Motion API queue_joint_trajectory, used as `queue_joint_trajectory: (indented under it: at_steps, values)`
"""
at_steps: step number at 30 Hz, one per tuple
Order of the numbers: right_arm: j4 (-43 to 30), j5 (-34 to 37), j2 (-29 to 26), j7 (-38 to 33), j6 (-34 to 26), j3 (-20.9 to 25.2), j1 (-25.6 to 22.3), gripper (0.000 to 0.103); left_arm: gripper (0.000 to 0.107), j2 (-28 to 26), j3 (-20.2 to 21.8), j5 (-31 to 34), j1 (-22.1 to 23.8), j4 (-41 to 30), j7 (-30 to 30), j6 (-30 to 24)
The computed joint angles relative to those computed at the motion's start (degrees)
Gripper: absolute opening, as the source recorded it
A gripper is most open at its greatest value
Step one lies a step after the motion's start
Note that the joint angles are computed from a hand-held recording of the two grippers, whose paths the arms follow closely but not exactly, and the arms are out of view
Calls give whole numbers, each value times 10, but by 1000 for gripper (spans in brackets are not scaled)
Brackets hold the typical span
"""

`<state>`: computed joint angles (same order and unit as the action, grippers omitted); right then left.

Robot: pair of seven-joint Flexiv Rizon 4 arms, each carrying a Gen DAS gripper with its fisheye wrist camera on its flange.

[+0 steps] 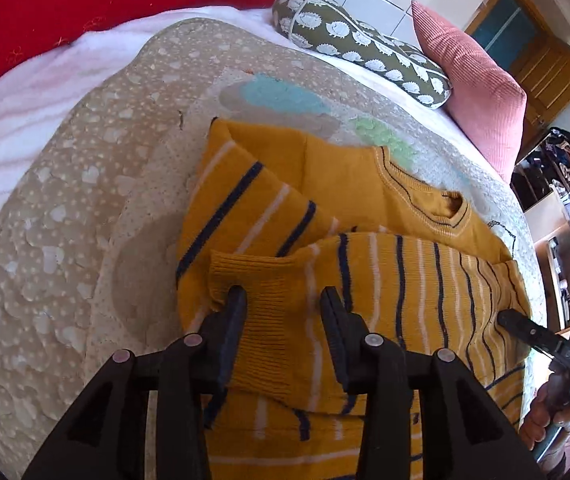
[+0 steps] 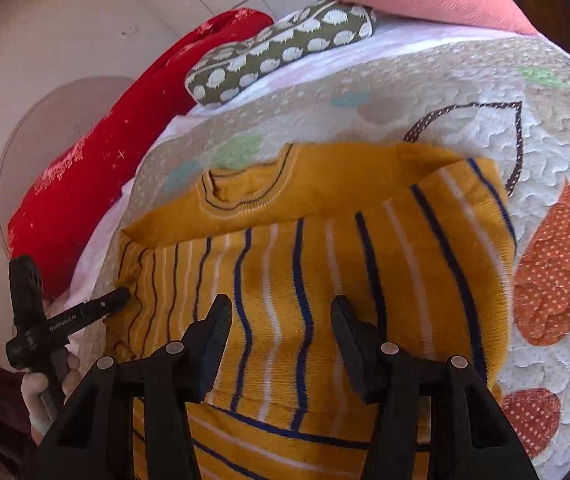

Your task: Fold small clothes

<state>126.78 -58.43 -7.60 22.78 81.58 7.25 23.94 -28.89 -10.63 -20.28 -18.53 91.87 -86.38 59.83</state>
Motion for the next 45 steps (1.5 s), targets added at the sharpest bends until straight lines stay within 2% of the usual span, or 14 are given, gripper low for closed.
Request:
queue_joint_trajectory:
  at_steps: [2, 4, 5, 8, 14, 15, 20, 24, 27, 31, 38, 42, 44, 45]
  values:
    - [15, 8, 6, 6, -5, -23, 13, 36, 34, 6, -24, -41, 23, 17, 23, 4]
    - [40, -121, 23, 147, 30, -48, -17, 24, 33, 21, -26, -61, 32, 35, 34, 7]
    - [49, -160, 34, 194, 33, -41, -40, 24, 35, 31, -12, -47, 25, 40, 24, 5]
    - [82, -152, 76, 202, 4, -12, -64, 25, 37, 70, 17, -12, 16, 77, 3, 6]
    - [152, -37, 156, 156, -48, 79, -62, 32, 42, 176, -9, -139, 40, 240, 93, 40]
    - [167, -40, 164, 177, -38, 87, -63, 40, 42, 193, -11, -171, 37, 264, 112, 41]
    - [218, -239, 228, 426, 2, 124, -101, 43, 48, 270, 0, -319, -18, 372, 196, 80]
    - [234, -321, 263, 566, -17, 130, -63, 43, 53, 309, 16, -368, -66, 425, 216, 96]
    - [238, -260, 274, 556, -64, 164, -21, 43, 53, 335, 24, -390, -96, 457, 222, 116]
    - [231, -173, 277, 536, -142, 208, 36, 44, 58, 364, 31, -483, -144, 494, 254, 130]
    - [229, -290, 269, 696, -145, 196, 84, 44, 77, 380, 18, -593, -205, 526, 307, 149]
    - [215, -276, 248, 696, -178, 206, 124, 44, 77, 366, 14, -544, -195, 532, 264, 113]
    - [202, -281, 227, 697, -189, 204, 138, 46, 48, 363, 6, -450, -170, 534, 200, 114]
    - [195, -286, 216, 695, -188, 200, 144, 48, 43, 363, 10, -434, -167, 531, 189, 106]
